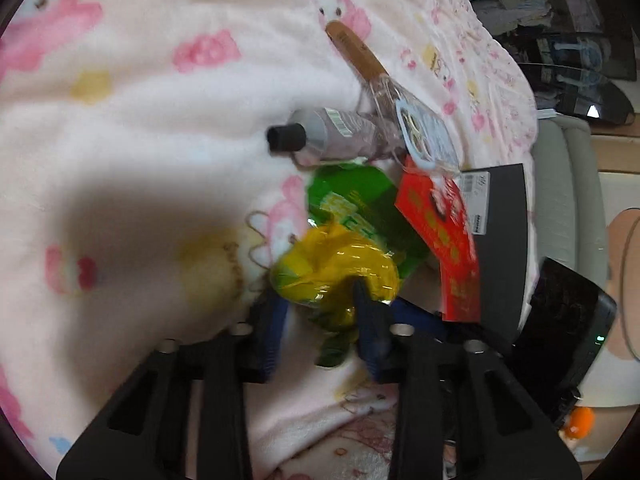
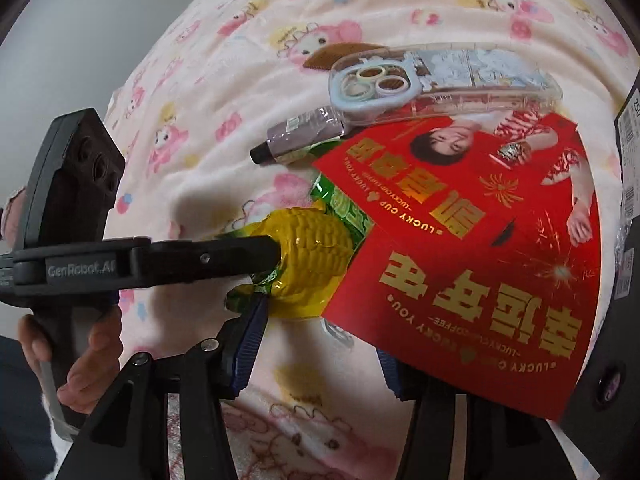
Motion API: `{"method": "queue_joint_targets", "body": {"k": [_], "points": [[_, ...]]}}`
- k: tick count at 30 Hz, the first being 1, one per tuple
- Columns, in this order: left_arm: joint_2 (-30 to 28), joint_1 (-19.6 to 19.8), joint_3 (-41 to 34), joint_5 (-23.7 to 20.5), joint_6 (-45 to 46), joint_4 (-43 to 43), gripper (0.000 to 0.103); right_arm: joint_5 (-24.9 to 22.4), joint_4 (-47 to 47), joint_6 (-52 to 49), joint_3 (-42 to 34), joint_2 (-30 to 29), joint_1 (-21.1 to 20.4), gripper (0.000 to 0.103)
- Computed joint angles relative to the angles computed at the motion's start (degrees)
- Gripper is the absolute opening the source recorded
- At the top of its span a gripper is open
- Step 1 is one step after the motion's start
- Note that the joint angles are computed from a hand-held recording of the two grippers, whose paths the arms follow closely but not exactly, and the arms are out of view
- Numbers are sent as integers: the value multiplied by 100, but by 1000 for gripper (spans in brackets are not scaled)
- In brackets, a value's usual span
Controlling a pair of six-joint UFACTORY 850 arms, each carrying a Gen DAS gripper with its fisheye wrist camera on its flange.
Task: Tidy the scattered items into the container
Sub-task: 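Grasp the yellow-green snack bag with the left gripper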
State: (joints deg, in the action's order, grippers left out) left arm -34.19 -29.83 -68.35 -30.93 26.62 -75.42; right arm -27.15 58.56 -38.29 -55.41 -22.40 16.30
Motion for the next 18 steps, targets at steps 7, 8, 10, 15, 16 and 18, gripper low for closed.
{"method": "queue_joint_targets", "body": {"k": [7,8,10,15,16,18], "points": [[677,-413,285,717,-534,915,14,-15,1583,-1433,552,709,-14,12],[777,-496,334,786,-647,1030,14,-1,1585,-1431,606,802,-11,12],[903,-632,367,896,-910,1370,15,3,1457,-1188,705,988,13,13],[1214,-755,521,1122,-2188,2559,23,235,1231,-808,899,1261,106,14],[1240,-753,553,1147,-2336,2681,29,280,1119,-685,902,1260,126,14],[1343,-685,711,1216,-2306,2593,32,344,787,-405,898,1275,121,16]]}}
